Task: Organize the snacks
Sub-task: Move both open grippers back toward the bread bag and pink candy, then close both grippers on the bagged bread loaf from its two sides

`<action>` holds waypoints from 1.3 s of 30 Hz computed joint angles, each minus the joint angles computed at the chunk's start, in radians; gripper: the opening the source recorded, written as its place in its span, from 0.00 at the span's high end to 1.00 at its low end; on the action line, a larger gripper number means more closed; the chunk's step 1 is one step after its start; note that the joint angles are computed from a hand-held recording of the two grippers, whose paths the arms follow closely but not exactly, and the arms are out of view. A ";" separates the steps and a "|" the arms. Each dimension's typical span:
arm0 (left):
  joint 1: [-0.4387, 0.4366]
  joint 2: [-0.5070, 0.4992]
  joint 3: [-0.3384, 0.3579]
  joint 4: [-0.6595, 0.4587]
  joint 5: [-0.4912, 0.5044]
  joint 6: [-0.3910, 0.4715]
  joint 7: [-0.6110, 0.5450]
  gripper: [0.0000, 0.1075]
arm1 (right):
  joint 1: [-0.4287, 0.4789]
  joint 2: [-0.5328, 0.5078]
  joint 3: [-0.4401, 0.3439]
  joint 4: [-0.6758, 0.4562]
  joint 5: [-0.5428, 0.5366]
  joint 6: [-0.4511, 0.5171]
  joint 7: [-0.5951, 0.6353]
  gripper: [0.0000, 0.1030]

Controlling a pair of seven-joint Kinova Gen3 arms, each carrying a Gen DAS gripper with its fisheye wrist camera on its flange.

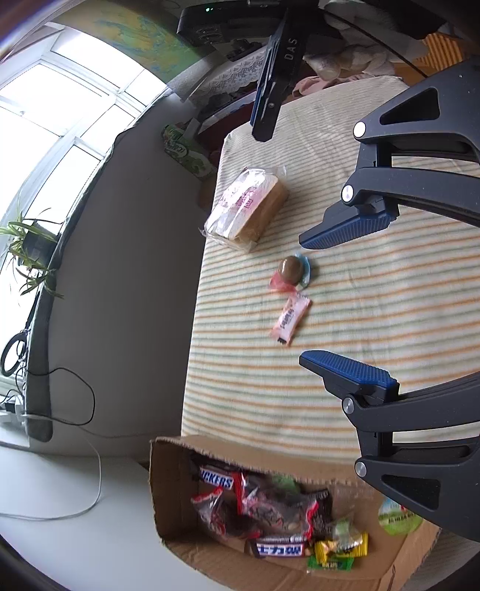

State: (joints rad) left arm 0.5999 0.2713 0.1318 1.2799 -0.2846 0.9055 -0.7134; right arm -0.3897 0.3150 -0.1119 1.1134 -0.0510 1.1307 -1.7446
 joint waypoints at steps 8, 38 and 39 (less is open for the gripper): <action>0.017 0.060 -0.008 -0.043 0.019 -0.040 0.027 0.48 | 0.059 0.092 -0.002 -0.080 -0.051 0.016 0.109 0.36; -0.013 0.285 -0.021 -0.222 0.272 -0.186 -0.032 0.47 | 0.210 0.468 -0.066 -0.534 -0.333 0.348 0.245 0.32; -0.014 0.293 -0.021 -0.234 0.275 -0.180 -0.035 0.47 | 0.214 0.467 -0.069 -0.530 -0.340 0.348 0.246 0.31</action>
State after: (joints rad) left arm 0.5863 0.5641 0.1111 1.0460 -0.0100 0.7260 -0.7487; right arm -0.1761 0.7824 -0.1806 0.5838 -0.3914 1.4790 -1.4983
